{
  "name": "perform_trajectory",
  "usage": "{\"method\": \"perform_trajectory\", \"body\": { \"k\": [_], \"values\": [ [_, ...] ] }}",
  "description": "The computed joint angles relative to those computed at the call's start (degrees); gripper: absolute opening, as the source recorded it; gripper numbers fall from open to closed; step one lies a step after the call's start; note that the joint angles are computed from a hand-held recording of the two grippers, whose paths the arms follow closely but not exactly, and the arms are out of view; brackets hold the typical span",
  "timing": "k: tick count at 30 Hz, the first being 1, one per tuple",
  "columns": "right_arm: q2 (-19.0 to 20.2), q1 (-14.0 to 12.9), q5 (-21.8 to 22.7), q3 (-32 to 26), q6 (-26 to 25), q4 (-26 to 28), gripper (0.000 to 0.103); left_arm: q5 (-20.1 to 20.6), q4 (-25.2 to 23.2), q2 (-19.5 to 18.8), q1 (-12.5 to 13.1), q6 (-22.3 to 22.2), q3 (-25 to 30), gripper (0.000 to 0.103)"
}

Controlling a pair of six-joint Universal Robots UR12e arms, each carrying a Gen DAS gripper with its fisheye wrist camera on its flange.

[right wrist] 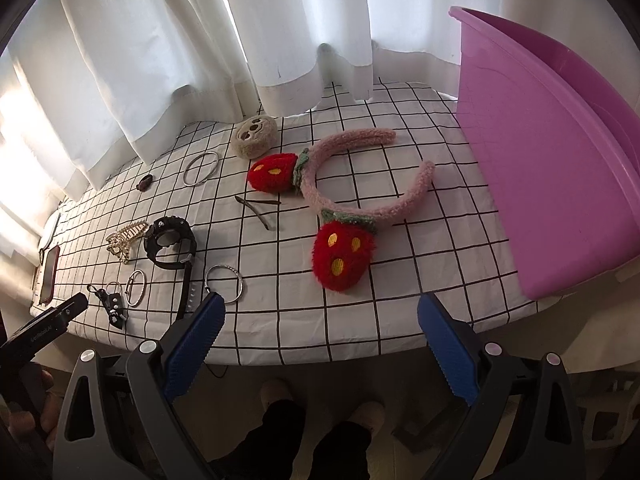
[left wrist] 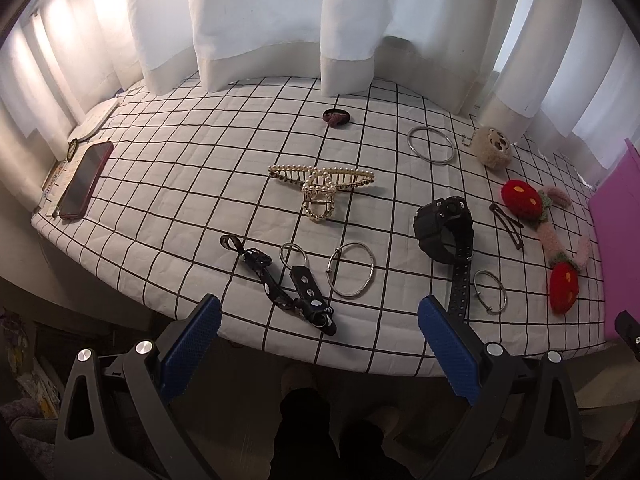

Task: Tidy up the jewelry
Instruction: 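Grasp the black lanyard keychain with the left tool while the right tool grasps the strawberry headband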

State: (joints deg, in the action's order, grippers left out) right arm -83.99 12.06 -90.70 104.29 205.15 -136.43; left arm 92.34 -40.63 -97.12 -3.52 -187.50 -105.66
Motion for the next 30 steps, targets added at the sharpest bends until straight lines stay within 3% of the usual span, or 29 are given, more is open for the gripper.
{"method": "perform_trajectory", "body": {
  "k": [14,30],
  "values": [
    [2.2,-1.0,-0.6,1.7,1.6,-0.6,0.093,4.9,1.6,-3.6,2.1,-5.8,-1.5,0.097],
    [6.2,-0.4,-6.3,0.2,1.3,-2.7,0.093,2.5,4.5,-5.1,2.0,-7.1,-2.9,0.097]
  ]
}}
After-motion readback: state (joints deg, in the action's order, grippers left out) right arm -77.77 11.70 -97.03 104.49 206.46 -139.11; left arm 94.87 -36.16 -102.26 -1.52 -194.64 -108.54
